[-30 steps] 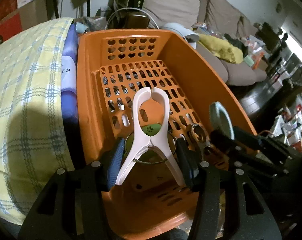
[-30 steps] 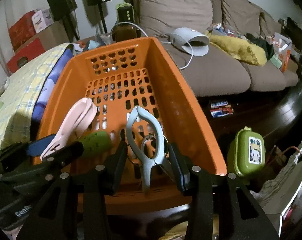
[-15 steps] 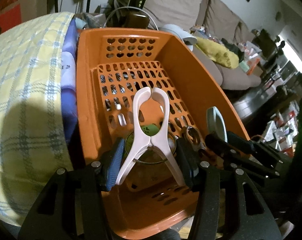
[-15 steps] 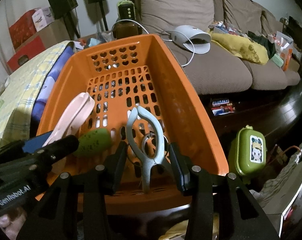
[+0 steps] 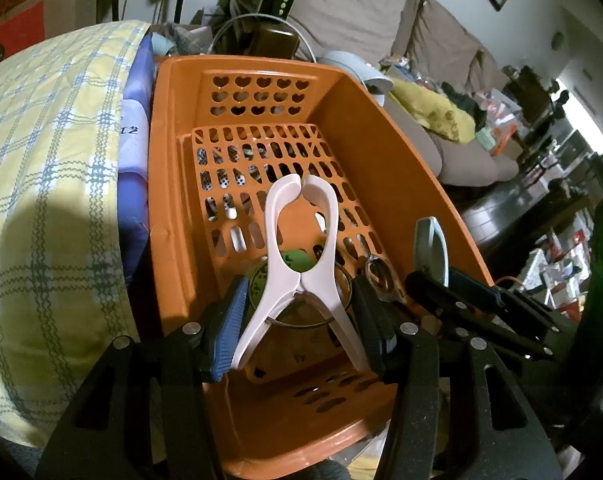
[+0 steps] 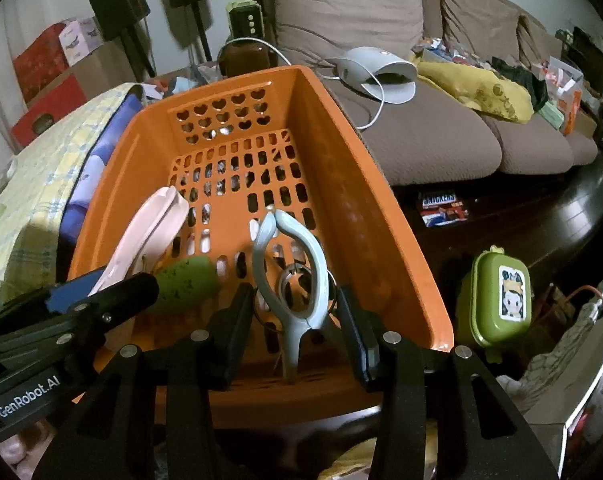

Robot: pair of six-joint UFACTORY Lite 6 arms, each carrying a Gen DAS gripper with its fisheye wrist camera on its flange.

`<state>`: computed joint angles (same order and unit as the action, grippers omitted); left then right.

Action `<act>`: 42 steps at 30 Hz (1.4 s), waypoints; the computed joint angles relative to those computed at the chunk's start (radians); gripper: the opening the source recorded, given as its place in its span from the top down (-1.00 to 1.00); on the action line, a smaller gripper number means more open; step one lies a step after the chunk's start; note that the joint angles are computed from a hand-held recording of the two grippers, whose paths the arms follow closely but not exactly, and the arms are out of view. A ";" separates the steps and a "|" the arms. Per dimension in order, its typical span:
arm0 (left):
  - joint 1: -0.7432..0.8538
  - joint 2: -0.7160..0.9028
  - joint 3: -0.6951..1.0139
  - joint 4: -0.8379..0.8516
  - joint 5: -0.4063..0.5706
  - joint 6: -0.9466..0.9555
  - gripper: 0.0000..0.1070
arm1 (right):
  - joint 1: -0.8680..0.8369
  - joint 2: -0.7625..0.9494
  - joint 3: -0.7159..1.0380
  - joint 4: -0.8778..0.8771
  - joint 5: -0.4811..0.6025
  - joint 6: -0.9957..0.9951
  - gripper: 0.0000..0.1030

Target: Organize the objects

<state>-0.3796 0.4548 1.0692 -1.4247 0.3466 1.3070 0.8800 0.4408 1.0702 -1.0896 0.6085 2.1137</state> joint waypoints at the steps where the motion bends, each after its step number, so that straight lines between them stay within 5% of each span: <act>1: 0.001 -0.001 -0.001 -0.005 0.000 0.004 0.08 | 0.000 -0.003 -0.003 -0.004 0.001 0.005 0.16; 14: 0.000 -0.019 -0.030 -0.078 -0.012 0.073 0.08 | 0.005 0.013 0.022 0.011 0.015 -0.021 0.15; 29: 0.033 -0.024 -0.008 0.052 0.056 -0.090 0.04 | 0.006 0.009 0.018 0.009 0.036 -0.010 0.14; 32: 0.040 -0.037 -0.005 0.073 0.069 -0.111 -0.07 | 0.010 0.003 0.014 0.005 0.047 0.003 0.02; 34: 0.047 -0.051 -0.011 0.066 0.084 -0.106 -0.09 | 0.013 -0.002 0.012 0.007 0.060 0.011 -0.24; 42: 0.053 -0.097 -0.032 0.027 0.171 -0.011 -0.26 | 0.003 -0.041 -0.032 -0.015 0.048 0.073 -0.41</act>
<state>-0.3270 0.3581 1.0374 -1.3977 0.5174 1.2959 0.8829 0.3998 1.0383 -1.1047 0.6567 2.1869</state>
